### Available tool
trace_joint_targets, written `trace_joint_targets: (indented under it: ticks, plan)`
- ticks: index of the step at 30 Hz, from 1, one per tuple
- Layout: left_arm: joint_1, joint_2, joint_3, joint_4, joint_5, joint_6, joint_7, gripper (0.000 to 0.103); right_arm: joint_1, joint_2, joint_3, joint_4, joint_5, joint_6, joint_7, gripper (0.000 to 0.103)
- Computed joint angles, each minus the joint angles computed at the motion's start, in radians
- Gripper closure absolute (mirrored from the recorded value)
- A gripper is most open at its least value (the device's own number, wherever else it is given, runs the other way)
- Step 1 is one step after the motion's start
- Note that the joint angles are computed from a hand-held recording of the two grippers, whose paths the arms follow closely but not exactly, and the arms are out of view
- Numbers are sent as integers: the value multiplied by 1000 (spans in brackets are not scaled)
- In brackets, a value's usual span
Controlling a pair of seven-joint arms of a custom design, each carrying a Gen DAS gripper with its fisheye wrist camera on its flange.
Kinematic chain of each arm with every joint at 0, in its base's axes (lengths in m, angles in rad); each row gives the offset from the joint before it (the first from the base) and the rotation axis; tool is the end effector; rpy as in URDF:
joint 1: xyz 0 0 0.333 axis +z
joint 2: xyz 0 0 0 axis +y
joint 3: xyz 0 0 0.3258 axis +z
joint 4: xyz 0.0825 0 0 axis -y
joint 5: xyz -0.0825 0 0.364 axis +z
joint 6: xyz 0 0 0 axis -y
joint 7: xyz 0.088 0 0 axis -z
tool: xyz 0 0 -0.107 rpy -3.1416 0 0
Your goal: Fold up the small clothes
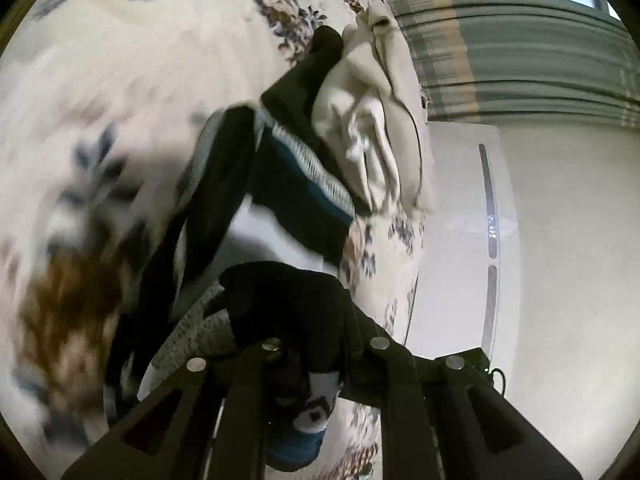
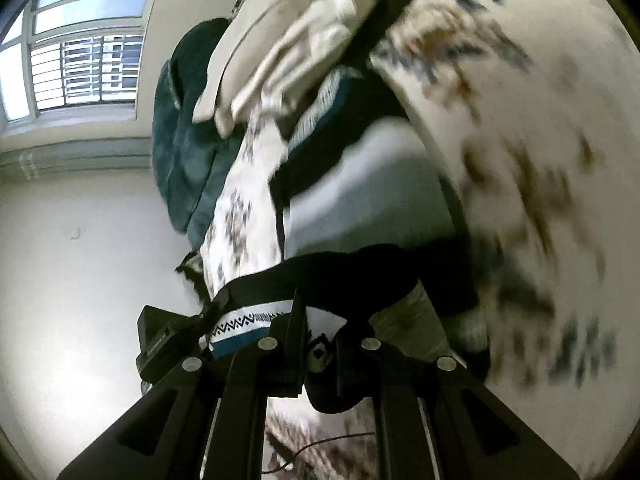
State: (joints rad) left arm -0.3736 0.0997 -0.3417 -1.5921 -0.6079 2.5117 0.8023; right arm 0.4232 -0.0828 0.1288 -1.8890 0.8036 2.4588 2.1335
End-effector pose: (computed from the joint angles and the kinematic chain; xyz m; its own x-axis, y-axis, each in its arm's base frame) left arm 0.4807 -0.3949 0.6800 0.2249 -0.5148 0.8273 -0.9160 -0.4011 -0.0006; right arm 0.4786 0.2975 0.6276 -0.3013 -0.5348 -0.7894 -0.8980 0.4375 0.0464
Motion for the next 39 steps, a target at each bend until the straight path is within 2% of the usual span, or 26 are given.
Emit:
trace_joint_targets:
  ticks: [2, 4, 5, 6, 8, 10, 12, 14, 16, 19, 22, 24, 25, 28, 29, 33, 34, 37, 39]
  plan:
    - [13, 110, 5, 124, 21, -38, 9, 92, -18, 113, -11, 123, -59, -13, 21, 93]
    - [31, 191, -1, 212, 32, -59, 18, 83, -37, 202, -18, 228, -106, -22, 53, 93]
    - [38, 225, -1, 249, 49, -65, 8, 71, -47, 255, -22, 290, -123, -37, 71, 92]
    - [49, 243, -10, 257, 39, -45, 9, 50, -59, 303, -23, 343, -129, -56, 84, 91]
    - [67, 244, -20, 226, 22, 26, -7, 30, -80, 375, -16, 424, -129, -85, 98, 87]
    - [95, 227, -34, 188, -5, 67, 2, 29, -92, 432, -9, 497, -147, -119, 102, 77]
    - [118, 187, -38, 136, -18, 77, 15, 28, -90, 432, -8, 498, -179, -109, 97, 43]
    - [127, 139, -33, 89, -3, 64, 44, 27, -88, 405, -13, 476, -220, -117, 91, 32]
    - [121, 86, -19, 41, 28, 41, 53, 27, -95, 353, -9, 423, -231, -143, 63, 30]
    - [99, -46, 2, -98, 51, 16, 55, 27, -93, 258, -14, 333, -278, -230, 25, 23]
    - [54, -182, 23, -247, 41, 13, 22, 27, -95, 200, -22, 274, -300, -312, -2, 21]
    - [13, -258, 32, -342, 0, 41, -10, 27, -101, 187, -28, 259, -296, -365, -25, 15]
    - [-12, -289, 35, -387, -34, 66, -25, 27, -105, 183, -30, 251, -285, -379, -43, 13]
    - [-110, -355, 41, -511, -177, 208, -31, 27, -120, 201, -37, 263, -259, -452, -107, 9]
    - [-131, -363, 24, -544, -178, 268, -59, 27, -128, 220, -40, 278, -240, -476, -133, 9]
    - [-226, -320, 26, -576, -230, 432, -65, 26, -166, 302, -40, 332, -132, -520, -226, 9]
    - [-237, -300, 20, -576, -220, 472, -88, 26, -178, 335, -38, 357, -102, -530, -253, 9]
    - [-220, -230, -22, -570, -83, 565, -247, 26, -202, 427, -28, 436, -57, -551, -302, 9]
    - [-162, -196, -61, -564, 101, 579, -434, 26, -224, 520, -10, 531, -21, -586, -336, 9]
